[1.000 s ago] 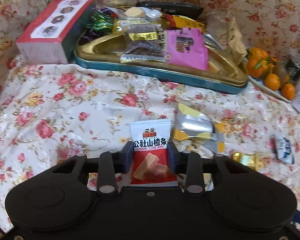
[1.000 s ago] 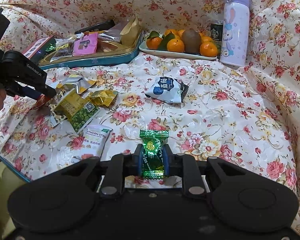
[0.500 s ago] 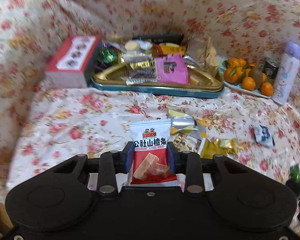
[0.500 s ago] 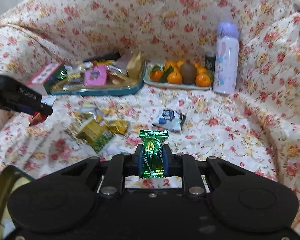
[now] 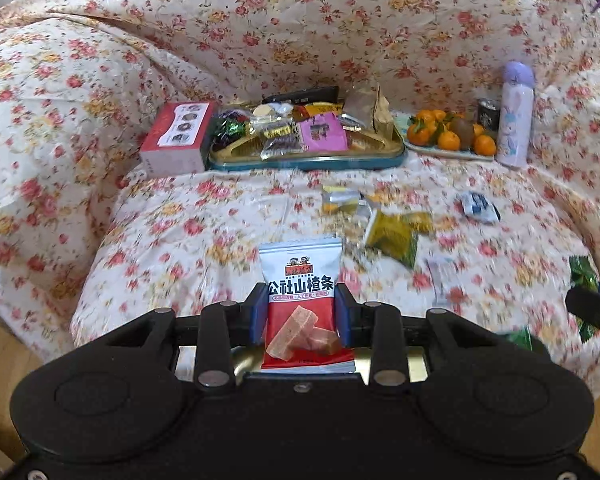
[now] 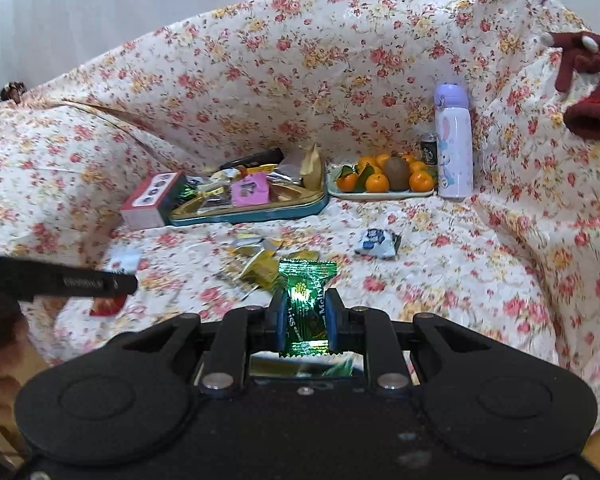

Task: Organize snacks
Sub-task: 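Carry both snacks over the gold tray and open both grippers to release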

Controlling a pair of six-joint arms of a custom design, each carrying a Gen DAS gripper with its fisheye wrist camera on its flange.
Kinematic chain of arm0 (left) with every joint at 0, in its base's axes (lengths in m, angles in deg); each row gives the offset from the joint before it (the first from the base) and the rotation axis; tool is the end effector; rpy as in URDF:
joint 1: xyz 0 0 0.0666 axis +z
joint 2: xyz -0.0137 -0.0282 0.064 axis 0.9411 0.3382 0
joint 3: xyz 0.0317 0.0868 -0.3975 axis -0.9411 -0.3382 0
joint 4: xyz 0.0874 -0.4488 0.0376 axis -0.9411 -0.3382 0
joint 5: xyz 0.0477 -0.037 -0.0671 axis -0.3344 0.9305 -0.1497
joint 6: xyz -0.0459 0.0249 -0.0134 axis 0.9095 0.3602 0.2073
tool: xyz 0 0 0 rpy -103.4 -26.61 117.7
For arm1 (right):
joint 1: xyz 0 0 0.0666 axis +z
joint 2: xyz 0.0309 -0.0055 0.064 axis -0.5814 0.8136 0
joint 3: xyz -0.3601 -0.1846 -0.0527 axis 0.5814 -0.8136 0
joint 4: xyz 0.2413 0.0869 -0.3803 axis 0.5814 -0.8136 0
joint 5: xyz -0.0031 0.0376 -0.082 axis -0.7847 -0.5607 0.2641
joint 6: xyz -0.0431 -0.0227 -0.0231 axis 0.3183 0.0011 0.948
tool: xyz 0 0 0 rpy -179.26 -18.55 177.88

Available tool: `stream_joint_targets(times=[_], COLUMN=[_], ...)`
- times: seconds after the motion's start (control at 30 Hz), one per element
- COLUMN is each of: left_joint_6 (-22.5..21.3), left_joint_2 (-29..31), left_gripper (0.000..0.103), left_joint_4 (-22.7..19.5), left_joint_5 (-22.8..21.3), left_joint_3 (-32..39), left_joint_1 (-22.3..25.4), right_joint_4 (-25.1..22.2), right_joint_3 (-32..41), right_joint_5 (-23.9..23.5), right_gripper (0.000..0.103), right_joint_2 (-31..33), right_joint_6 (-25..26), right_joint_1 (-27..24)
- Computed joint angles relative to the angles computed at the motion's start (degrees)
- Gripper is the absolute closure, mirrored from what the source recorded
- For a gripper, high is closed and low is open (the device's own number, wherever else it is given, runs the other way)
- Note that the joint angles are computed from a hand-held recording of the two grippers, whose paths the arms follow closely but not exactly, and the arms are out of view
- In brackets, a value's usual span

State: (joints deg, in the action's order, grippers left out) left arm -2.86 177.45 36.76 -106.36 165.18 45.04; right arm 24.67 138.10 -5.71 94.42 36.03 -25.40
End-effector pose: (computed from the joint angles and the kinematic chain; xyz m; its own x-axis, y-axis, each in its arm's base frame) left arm 0.5337 -0.2328 0.3833 -0.7103 -0.1977 -0.6756 -0.2988 0.9537 0.0351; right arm 0.5178 0.1024 0.3641 -0.5926 -0.1046 -0.7987 -0.3892 0.9053 0.1702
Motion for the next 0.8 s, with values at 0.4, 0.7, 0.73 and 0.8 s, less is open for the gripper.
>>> stream_joint_targets(times=[0.4, 0.7, 0.73, 0.8], left_joint_6=[8.1, 9.6, 9.6, 9.9], left_joint_2=[-1.0, -0.4, -0.4, -0.4], left_gripper=[0.06, 0.06, 0.06, 0.06], left_joint_4=[-8.2, -9.5, -9.5, -9.6], left_joint_5=[3.0, 6.8, 7.1, 7.5], left_joint_3=[-3.1, -3.7, -3.7, -3.8], left_joint_1=[-4.7, -6.2, -6.2, -6.3], right_joint_4=[-7.6, -13.2, -13.5, -14.0], right_joint_3=[-5.3, -8.3, -8.4, -8.5], right_joint_5=[-0.5, 1.7, 1.8, 1.8], right_gripper=[0.082, 0.082, 0.082, 0.082], right_joint_2=[-6.3, -8.2, -8.2, -8.2], right_joint_6=[-4.1, -3.6, -3.6, -3.5], right_joint_1=[-1.0, -1.5, -1.5, -1.5])
